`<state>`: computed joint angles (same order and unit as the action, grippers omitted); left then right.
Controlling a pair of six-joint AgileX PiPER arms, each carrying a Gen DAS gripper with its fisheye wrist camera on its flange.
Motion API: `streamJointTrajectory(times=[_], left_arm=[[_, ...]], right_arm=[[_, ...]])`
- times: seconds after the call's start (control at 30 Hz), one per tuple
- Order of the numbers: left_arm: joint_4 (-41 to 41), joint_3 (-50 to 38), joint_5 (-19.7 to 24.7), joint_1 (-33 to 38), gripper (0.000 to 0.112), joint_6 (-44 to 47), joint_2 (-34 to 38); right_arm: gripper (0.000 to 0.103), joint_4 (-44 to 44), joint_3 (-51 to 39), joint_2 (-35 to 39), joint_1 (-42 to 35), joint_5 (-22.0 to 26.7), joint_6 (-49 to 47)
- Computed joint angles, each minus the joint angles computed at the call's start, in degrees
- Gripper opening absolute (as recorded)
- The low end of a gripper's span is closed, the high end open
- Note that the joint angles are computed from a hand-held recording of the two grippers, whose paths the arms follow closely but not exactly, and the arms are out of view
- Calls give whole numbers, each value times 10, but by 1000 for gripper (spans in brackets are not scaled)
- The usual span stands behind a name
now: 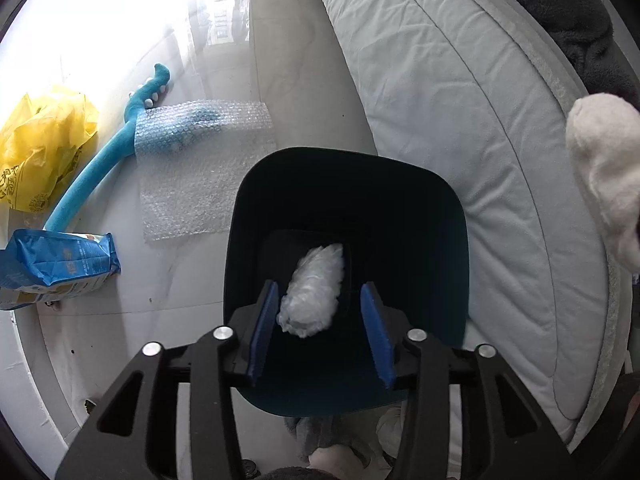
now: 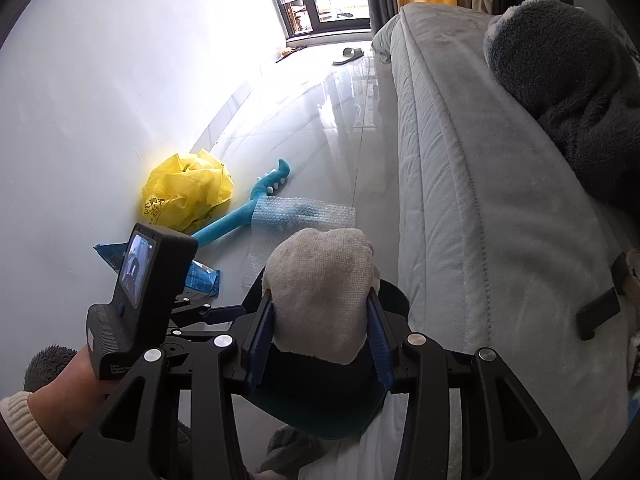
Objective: Collect trash
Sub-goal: 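Carry tissue and bubble wrap over the black bin and open both grippers, then move both open grippers back over the bed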
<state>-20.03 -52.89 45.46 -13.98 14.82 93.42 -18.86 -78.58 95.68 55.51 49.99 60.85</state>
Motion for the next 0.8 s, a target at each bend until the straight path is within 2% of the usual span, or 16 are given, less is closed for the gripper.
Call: streamJointTrajectory(times=[0.03, 0.23, 0.3, 0.5, 0.6, 0.8], left_arm=[[-2, 0, 1, 4, 57, 6, -2], [4, 4, 7, 21, 60, 21, -41], [8, 6, 5, 26, 65, 23, -74], [18, 20, -29, 44, 70, 42, -184], [6, 22, -39, 56, 70, 51, -224], [-8, -4, -28, 60, 68, 52, -257]], right_arm=[[44, 3, -6, 10, -1, 0, -2], [44, 36, -17, 66, -14, -11, -30], [44, 45, -20, 81, -15, -14, -32], [44, 62, -23, 113, -20, -24, -39], [44, 69, -23, 124, -21, -29, -43], [45, 86, -18, 150, -20, -37, -55]])
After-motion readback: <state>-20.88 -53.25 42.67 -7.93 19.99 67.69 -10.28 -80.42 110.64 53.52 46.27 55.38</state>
